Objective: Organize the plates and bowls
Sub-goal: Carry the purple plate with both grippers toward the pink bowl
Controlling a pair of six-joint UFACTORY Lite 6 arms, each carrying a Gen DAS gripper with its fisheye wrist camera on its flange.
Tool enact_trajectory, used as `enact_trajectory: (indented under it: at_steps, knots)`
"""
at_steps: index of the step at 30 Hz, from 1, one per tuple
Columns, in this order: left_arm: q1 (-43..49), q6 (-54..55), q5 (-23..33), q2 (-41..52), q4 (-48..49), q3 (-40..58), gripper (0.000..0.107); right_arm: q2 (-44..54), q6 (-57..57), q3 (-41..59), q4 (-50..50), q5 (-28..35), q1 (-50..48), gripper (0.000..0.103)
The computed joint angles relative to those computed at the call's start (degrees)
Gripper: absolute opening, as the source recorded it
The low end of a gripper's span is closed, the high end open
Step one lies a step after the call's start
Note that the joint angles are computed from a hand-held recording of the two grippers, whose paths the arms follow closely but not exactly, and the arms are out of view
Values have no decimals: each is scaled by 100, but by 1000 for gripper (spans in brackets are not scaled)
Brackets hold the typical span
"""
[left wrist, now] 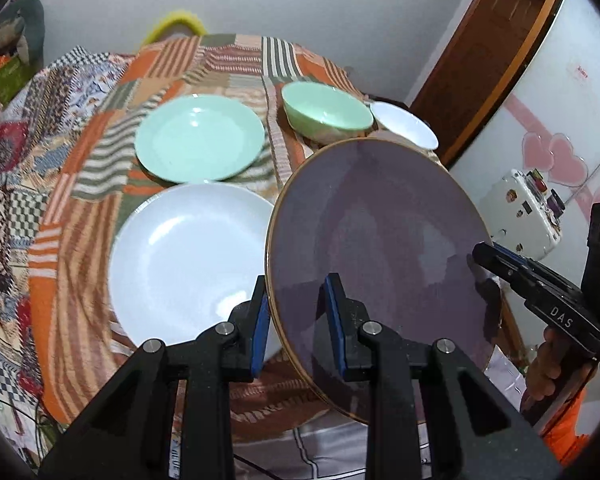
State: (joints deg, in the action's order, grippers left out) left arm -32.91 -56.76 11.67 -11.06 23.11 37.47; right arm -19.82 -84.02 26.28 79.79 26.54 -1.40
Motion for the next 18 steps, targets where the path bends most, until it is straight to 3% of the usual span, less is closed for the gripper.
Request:
enact_trajectory:
  at_steps: [7, 18]
  knots:
    - [-170, -127, -265, 702, -53, 190, 26, 311, -534, -150, 106, 257, -558, 23]
    - [-81, 1923, -384, 1696, -2024, 624, 26, 945, -1033, -194, 258, 399, -947, 23]
